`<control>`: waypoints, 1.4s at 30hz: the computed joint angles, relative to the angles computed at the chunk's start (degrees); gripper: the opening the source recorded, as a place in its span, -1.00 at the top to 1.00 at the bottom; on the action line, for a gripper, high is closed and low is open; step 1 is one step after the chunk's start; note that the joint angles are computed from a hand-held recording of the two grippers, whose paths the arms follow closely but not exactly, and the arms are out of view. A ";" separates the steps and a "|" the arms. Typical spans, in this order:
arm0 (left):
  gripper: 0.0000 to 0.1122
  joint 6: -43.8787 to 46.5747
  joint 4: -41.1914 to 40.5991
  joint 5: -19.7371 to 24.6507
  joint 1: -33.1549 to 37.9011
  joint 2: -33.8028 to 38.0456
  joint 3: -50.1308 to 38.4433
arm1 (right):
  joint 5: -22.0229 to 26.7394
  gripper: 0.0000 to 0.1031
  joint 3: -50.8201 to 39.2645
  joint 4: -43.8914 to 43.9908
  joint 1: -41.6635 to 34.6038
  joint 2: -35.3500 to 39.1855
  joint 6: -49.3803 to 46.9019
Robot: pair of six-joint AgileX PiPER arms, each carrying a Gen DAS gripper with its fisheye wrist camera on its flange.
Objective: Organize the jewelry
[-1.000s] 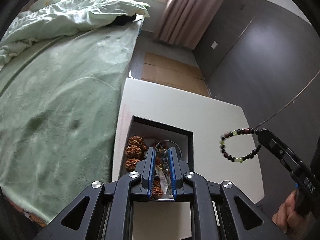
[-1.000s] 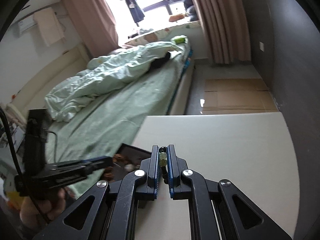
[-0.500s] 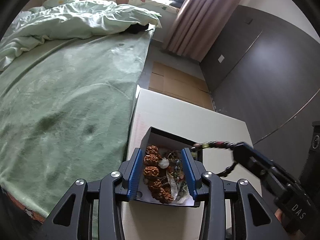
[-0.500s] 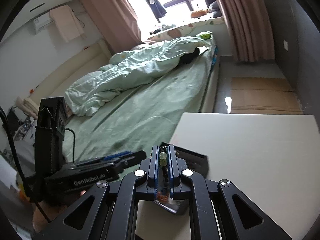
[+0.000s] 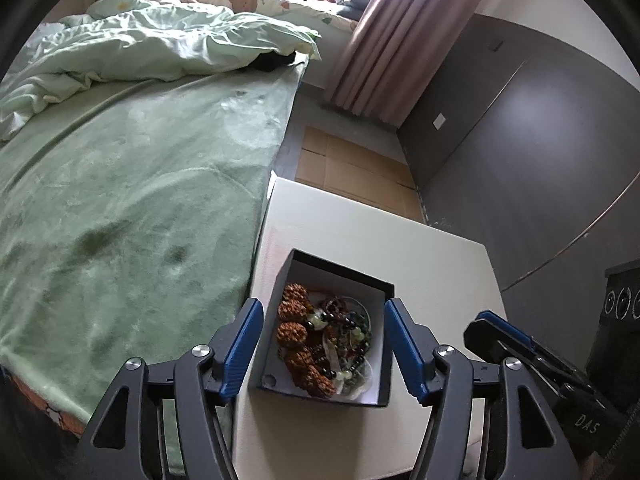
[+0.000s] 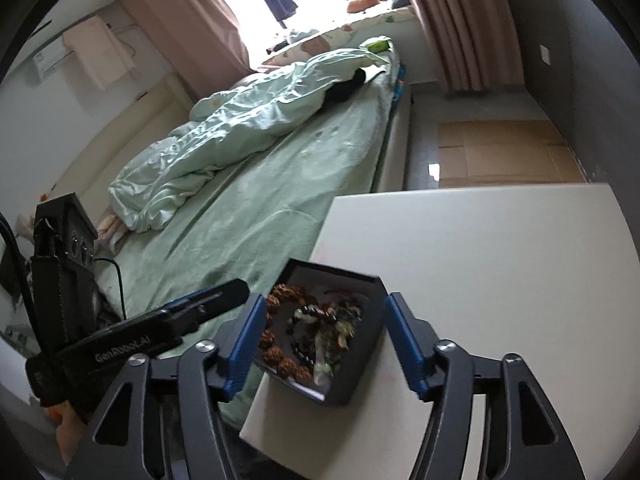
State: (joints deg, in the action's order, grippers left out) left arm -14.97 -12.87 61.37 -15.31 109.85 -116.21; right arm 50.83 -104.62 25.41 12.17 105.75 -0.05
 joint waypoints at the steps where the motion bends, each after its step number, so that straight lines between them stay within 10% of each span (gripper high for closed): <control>1: -0.17 -0.35 0.22 -0.05 -0.31 -0.54 0.31 | -0.23 -0.27 1.07 -0.36 -0.19 -0.90 0.46; 17: -0.74 -6.39 10.13 -3.39 -8.44 -14.35 11.29 | -1.38 -1.00 16.05 -6.33 -4.27 -16.98 5.41; 34: -0.83 -17.30 27.46 -1.30 -26.19 -31.89 22.03 | 2.09 -1.00 28.63 -11.04 -1.54 -39.73 11.68; 42: -0.83 -22.23 35.40 0.86 -35.42 -37.62 25.43 | 4.92 -1.00 31.58 -28.54 10.84 -48.63 28.74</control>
